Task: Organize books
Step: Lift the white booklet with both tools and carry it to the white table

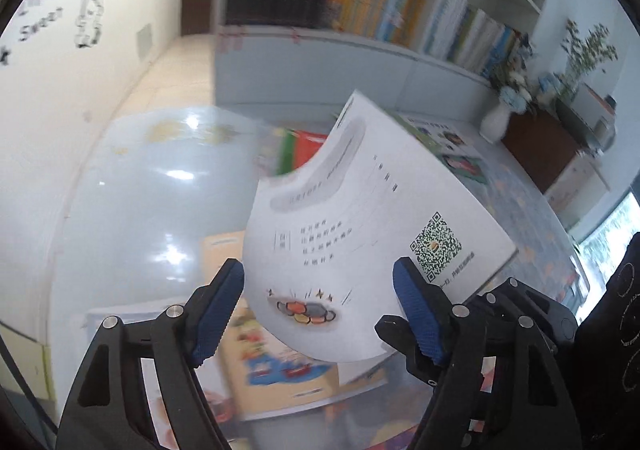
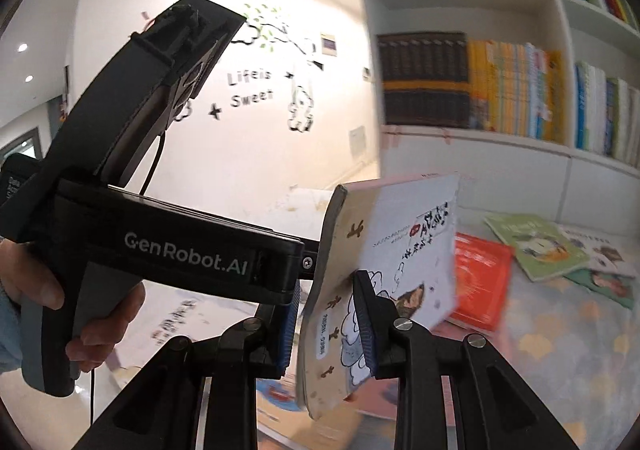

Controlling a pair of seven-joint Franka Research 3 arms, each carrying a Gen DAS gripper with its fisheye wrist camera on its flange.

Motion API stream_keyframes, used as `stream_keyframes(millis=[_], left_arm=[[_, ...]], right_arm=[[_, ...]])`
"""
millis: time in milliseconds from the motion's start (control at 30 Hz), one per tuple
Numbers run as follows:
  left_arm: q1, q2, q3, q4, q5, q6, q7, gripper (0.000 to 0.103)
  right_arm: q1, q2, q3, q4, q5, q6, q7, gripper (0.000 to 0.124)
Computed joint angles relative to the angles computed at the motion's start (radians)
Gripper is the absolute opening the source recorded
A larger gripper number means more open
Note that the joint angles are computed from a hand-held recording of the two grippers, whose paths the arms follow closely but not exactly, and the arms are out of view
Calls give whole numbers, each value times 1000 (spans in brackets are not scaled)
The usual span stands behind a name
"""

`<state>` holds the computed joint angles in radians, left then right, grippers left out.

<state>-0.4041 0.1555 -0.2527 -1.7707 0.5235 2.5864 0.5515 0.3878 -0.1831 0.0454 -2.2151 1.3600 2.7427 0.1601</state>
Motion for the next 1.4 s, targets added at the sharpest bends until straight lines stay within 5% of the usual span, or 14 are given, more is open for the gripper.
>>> stream_keyframes(millis=[367,567,767,1100,1400], left_arm=[[91,-324,-14,-282,35,-113,-120,74],[132,-400,-46,-367,25,-115,-183,74],[122,-452,-73,-449,4,-149,-221,74],[79,-557,-36,-725,-205,-8,-315,74],[49,-669,-44,-836,-293,-145,-366,74]], right_arm=[[88,-7,57,42,162,-94,-106,27],[117,3,81,55,157,-122,-102,27],[118,-14,75,23,17,-203,-52,27],[125,-15,77,-43,-224,-333,58,28],[134,51,97,-32,-250,-395,62,27]])
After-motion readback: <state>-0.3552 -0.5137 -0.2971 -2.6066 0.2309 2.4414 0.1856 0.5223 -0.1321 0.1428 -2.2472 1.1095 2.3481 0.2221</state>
